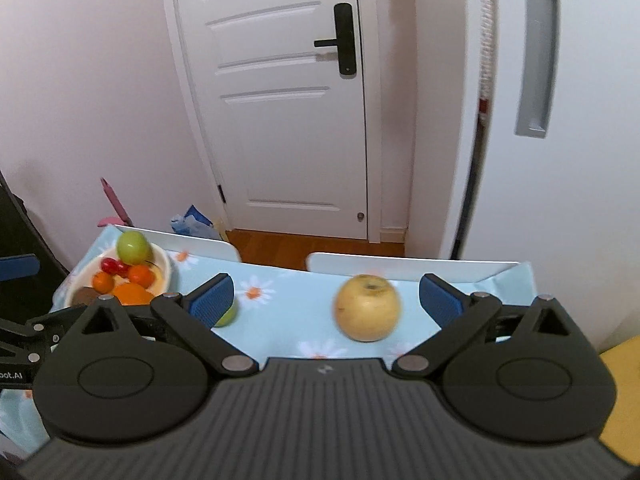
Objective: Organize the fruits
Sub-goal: 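Grasp the second green apple with the left tool while the right tool grasps the yellow pear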
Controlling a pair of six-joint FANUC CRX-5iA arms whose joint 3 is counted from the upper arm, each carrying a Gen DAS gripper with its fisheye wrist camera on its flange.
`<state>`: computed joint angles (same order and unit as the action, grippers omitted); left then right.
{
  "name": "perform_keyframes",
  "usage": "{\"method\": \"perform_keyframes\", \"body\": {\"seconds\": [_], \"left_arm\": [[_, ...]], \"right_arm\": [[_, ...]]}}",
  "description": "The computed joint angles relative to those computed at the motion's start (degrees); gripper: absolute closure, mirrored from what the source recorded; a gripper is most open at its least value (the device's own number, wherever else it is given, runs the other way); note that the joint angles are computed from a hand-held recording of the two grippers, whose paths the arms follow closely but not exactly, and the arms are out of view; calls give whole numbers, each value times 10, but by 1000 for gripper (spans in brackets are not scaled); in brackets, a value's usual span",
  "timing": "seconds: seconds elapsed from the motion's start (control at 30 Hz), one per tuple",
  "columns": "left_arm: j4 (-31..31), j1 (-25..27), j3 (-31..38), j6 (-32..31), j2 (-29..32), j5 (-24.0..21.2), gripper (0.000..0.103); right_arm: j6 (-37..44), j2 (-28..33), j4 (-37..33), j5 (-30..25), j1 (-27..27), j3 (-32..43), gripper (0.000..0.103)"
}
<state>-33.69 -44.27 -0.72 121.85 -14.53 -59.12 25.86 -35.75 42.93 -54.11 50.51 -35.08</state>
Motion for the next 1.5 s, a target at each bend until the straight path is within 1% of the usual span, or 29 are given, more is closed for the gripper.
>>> {"method": "perform_keyframes", "body": {"seconds": [0.1,0.27,0.4,0.53,0.63,0.8,1.0,1.1,1.17,1.27,1.5], "left_arm": [[-29,-29,29,38,36,-22,3],[-58,-53,65,84,95,-49,3],[-71,-54,80,112,132,-56,3],[-76,-46,85,125,164,-50,3],[-84,-39,89,132,189,-43,3],[-80,-22,88,138,214,-26,5],[-69,-5,94,133,240,-14,17],[-63,3,98,137,248,-12,28],[-57,9,97,137,250,-9,44],[-56,11,89,131,244,3,45],[-49,9,76,120,231,7,45]], "right_arm": [[61,-6,-42,28,-48,-1,0],[163,6,-119,73,-122,3,0],[256,31,-201,109,-177,13,0],[320,58,-266,140,-212,20,0],[349,76,-300,157,-227,22,0],[375,101,-330,185,-242,19,0],[407,126,-358,205,-251,24,0],[428,136,-376,208,-254,32,0],[445,140,-388,213,-256,35,0],[449,145,-385,220,-253,37,0],[449,157,-381,231,-250,40,0]]}}
